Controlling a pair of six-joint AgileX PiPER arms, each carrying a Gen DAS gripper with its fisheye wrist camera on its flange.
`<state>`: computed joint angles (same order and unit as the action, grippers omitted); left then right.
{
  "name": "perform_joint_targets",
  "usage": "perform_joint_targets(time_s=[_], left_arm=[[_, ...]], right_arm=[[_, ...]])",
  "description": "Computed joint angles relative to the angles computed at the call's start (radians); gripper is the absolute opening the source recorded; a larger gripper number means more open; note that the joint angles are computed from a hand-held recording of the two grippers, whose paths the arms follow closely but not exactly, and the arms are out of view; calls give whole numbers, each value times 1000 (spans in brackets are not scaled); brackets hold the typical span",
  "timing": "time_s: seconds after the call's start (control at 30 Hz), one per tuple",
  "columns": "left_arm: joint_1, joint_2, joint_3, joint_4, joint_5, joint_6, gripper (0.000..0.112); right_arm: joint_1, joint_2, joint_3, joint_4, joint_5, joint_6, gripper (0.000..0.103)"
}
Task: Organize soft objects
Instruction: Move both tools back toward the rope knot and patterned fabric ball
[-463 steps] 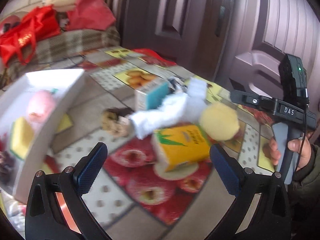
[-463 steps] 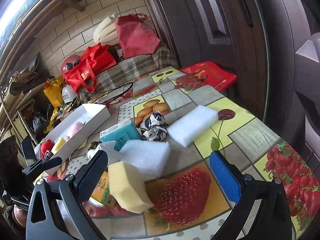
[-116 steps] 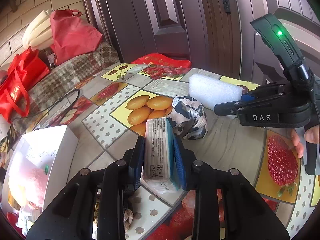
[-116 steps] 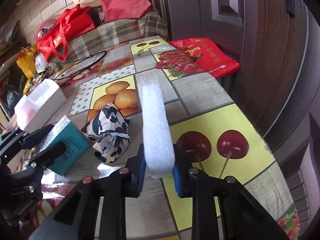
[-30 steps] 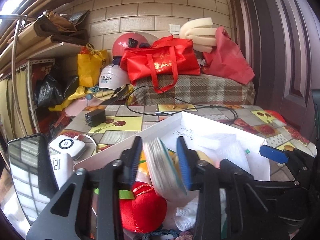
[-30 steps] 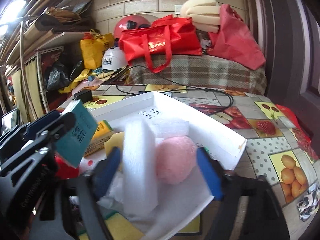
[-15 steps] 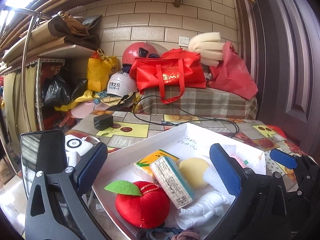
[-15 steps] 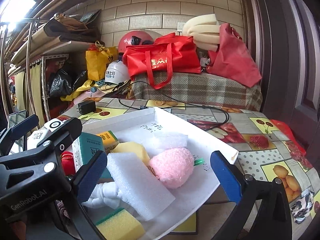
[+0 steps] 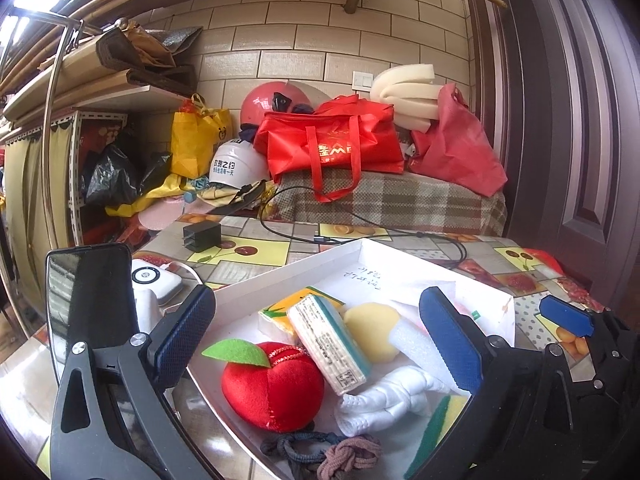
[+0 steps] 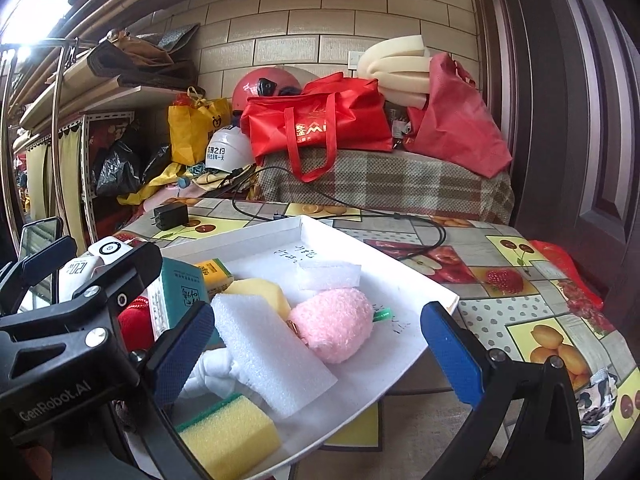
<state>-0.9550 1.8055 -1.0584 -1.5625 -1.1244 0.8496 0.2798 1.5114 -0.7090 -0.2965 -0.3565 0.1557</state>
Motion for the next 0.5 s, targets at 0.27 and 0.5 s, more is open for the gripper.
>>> perform_joint_targets(time_s=[0.27,0.5], left_arm=[[-40,1,-4,-6,-5,-1,103],[-68,1,-7,-19,-22,-5,103]], right_arm=[[-64,-39,36,-166,6,169,103],[-95,-71,74,-201,-14,200,103]])
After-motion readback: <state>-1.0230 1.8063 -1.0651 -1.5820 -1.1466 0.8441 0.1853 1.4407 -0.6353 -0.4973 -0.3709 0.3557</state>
